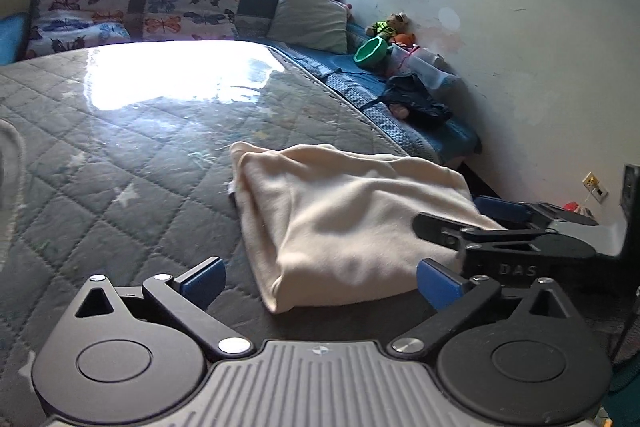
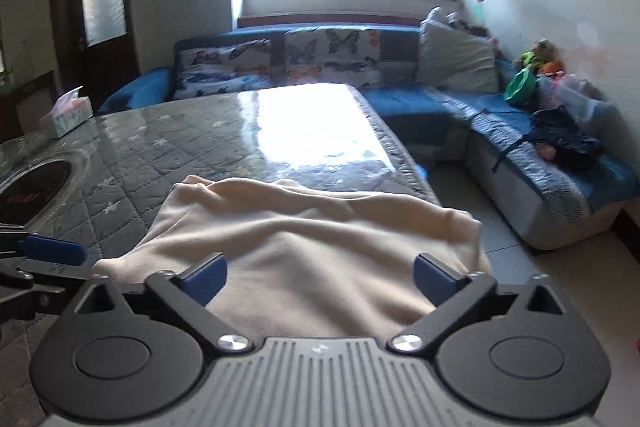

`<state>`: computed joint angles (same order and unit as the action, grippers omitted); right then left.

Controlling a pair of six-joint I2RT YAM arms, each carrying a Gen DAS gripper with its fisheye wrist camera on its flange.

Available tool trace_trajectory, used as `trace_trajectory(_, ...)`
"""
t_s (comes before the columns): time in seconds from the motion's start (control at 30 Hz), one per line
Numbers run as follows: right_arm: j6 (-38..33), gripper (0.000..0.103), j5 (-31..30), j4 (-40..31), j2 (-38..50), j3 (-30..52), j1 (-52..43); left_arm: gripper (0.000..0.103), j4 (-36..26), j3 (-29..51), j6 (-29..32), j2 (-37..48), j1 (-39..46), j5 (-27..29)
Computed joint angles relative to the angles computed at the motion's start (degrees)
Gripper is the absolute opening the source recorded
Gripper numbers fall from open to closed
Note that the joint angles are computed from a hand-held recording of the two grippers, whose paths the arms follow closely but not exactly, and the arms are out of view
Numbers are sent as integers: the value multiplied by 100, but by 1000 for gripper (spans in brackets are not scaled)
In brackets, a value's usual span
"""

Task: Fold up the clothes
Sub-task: 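Lower the folded sweatshirt onto the table and open both grippers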

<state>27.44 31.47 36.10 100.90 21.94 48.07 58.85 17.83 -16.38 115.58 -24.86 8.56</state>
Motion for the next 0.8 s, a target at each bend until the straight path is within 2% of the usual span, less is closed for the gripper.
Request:
trace_trajectory(0.27, 656, 103, 888, -391, -178, -115, 678, 103, 371, -411, 0, 23, 38, -126)
trace_trajectory(0.53, 1052, 103, 1231, -489, -112, -125, 1125, 103, 533, -685, 26, 13, 5, -243)
trace_trajectory(0.8, 1635, 103, 1509, -791, -67, -113, 1572, 103, 986, -983, -29, 154, -43, -360)
